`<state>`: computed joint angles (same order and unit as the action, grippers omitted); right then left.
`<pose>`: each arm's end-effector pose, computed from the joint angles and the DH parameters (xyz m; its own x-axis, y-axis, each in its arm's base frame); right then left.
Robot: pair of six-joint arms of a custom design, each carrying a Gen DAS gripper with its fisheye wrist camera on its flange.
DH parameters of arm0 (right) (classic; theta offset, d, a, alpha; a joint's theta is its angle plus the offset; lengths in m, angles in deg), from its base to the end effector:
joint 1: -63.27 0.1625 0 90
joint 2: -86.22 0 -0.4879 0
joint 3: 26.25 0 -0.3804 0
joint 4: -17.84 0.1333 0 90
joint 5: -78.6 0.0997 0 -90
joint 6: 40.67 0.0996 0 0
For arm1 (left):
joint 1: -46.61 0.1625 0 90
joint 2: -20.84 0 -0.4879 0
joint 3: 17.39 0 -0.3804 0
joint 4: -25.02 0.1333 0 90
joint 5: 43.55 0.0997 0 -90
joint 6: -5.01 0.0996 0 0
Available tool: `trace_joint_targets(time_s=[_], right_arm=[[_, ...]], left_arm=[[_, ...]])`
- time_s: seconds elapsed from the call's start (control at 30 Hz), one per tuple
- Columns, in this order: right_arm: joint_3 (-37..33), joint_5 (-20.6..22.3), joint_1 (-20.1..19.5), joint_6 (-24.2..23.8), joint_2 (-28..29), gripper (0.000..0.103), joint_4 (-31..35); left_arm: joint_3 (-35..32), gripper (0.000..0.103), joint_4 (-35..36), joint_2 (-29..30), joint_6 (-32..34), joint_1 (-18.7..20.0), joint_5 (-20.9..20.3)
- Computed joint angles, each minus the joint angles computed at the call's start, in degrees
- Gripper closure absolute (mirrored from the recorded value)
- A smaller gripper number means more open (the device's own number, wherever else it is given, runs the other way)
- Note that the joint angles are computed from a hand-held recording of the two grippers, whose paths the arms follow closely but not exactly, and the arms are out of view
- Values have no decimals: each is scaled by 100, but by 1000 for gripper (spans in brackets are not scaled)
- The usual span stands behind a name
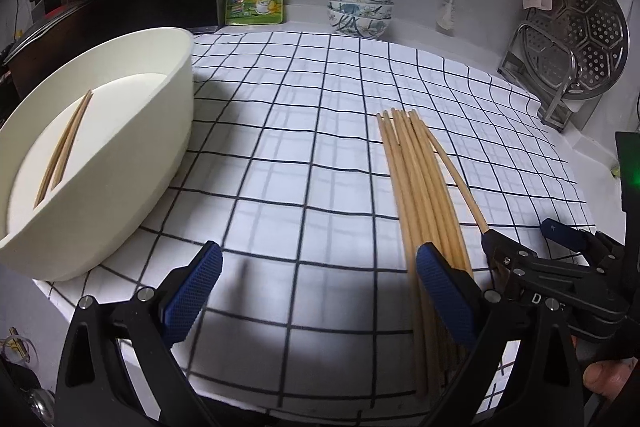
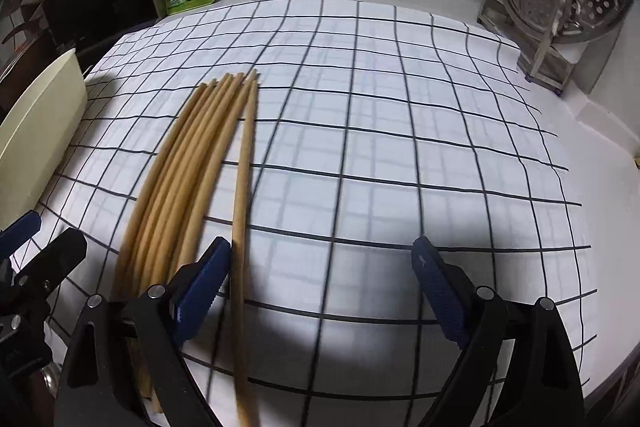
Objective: Organize utensils
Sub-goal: 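Move both open tools back over the row of chopsticks, then close the right tool on one chopstick while the left tool grasps another chopstick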
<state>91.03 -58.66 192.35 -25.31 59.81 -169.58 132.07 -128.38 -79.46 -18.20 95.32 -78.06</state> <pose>0.3858 -0.3797 -0.0566 -0.7248 -0.1456 0.6734 -0.4504 0.8398 -0.3033 -0.0177 -0.3465 0.3246 -0.7662 -0.0834 -0.6371 0.3674 0.7567 -0.5408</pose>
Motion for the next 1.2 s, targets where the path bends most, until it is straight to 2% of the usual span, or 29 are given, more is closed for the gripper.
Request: trace_joint_targets(time_s=[0.17, 0.3, 0.7, 0.93, 1.2], right_arm=[[121, 24, -61, -44, -55, 16, -209], [160, 66, -82, -101, -67, 16, -299], [172, 90, -87, -121, -55, 16, -389], [94, -85, -38, -162, 30, 16, -319], [87, -76, -38, -245, 44, 16, -367]], left_arm=[[-17, 7, -449, 410, 238, 125, -68], [-21, 7, -556, 634, 286, 163, 66], [-44, 7, -632, 474, 276, 350, 119], [-99, 7, -696, 685, 299, 420, 197], [-158, 7, -678, 876, 365, 385, 254]])
